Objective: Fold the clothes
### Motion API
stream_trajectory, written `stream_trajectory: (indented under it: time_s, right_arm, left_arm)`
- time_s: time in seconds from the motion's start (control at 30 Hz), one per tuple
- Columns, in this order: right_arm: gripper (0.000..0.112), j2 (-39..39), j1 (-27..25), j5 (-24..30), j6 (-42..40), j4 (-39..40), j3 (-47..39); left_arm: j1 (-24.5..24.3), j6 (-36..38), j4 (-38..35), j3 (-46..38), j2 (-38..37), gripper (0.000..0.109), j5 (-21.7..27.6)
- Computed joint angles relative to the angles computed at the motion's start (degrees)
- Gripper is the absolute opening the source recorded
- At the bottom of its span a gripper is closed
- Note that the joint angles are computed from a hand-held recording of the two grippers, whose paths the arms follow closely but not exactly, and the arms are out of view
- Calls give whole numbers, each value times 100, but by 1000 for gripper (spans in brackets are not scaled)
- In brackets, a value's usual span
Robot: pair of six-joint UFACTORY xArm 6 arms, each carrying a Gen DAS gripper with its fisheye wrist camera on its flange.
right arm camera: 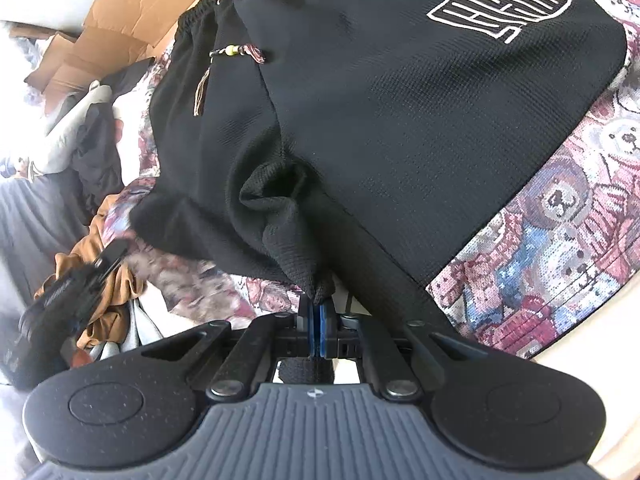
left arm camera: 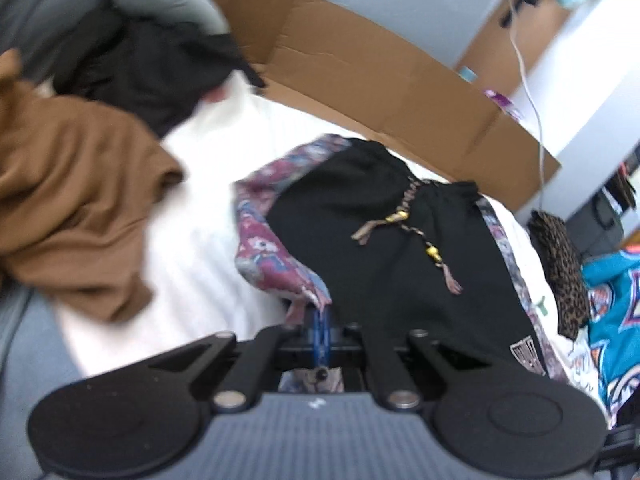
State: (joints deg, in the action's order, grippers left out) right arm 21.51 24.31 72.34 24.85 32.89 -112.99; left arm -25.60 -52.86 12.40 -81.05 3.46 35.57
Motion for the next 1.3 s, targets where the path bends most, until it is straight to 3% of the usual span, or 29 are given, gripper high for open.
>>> stream_trajectory:
  time_s: [0.27, 0.5, 0.7, 0.83, 0.93, 1.07, 1.13, 1.3]
  right_arm:
    - [0, 3, -31, -39, -35, 49, 31]
    - [0, -80, -57, -60, -66, 110, 191]
    - [0, -102, -71, -96, -111, 130, 247]
    - [0, -140, -77, -142, -95, 146, 330]
    - [0, -156, -68, -149, -92, 143, 352]
    - [1, -170, -64, -156, -76, 131, 382]
    - [1, -165, -64, -145, -68, 123, 382]
    - [1, -134, -70, -97, -77, 125, 330]
  left_arm:
    - [-160, 573, -578, -1042, 1223, 6, -229]
    - [-260, 1160, -1143, -1677, 1962, 10, -27]
    - [-258, 1087, -1154, -1217, 1473, 10, -247]
    - [-204, 690, -468, -769, 936, 10, -457]
    - [-86, 464, -125, -644, 817, 11, -277]
    - [76, 307, 111, -524, 758, 24, -30]
    - [146, 477, -138, -467, 828, 26, -28]
    - [187, 660, -688, -133, 797, 40, -307]
